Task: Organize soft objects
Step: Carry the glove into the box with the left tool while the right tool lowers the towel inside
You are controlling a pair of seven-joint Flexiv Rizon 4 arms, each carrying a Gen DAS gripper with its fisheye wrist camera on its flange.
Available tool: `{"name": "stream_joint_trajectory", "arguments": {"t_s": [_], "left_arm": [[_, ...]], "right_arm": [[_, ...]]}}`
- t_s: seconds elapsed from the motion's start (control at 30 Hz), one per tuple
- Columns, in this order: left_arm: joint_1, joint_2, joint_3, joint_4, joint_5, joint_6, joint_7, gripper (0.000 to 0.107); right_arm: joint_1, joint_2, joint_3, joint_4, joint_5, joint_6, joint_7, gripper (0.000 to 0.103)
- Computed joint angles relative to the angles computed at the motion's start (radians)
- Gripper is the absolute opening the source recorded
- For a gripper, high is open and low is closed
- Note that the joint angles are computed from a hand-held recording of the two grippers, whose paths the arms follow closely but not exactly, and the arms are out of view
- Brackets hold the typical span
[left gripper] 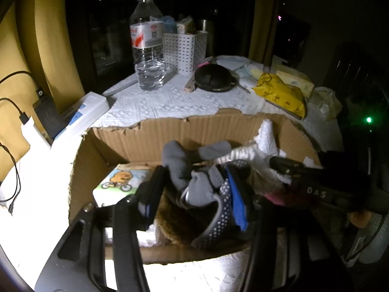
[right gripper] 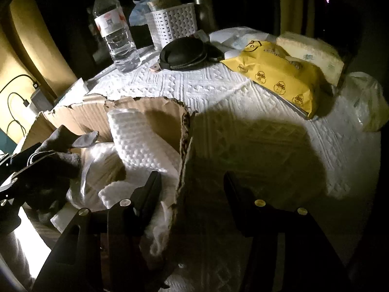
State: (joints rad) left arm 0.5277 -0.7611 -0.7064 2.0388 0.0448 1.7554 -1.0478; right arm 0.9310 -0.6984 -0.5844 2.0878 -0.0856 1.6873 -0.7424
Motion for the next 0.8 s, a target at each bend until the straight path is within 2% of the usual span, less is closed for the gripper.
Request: {"name": "stream_joint_trajectory", "arguments": {"t_s": [0.2, 0.27, 0.57, 0.63, 0.8], "left_arm": [[-0.001, 0.015, 0.003, 0.008, 0.0, 0.002, -0.008, 0.055], [0.011, 0.016, -0.01, 0.015, 0.002, 0.005, -0.011, 0.067], [0.038, 0.054, -0.03, 0.045, 0.017, 0.018, -0.039, 0.071], [0.058, 0.063, -0.048, 0.057, 0.026, 0.025, -0.045, 0.075], [0.11, 0.088, -0.094, 0.089, 0.05, 0.032, -0.064, 0.076]], "right_arm": [[0.05, 0.006, -0.048, 0.023, 0.022, 0.018, -0.004, 0.056], [0.07, 0.011, -0.065, 0.031, 0.031, 0.022, -0.009, 0.057], [0.193, 0.026, -0.176, 0.083, 0.091, 0.036, -0.029, 0.059], [0.219, 0.029, -0.2, 0.094, 0.104, 0.04, -0.035, 0.062], [0.286, 0.04, -0.255, 0.118, 0.132, 0.042, -0.054, 0.063]]}}
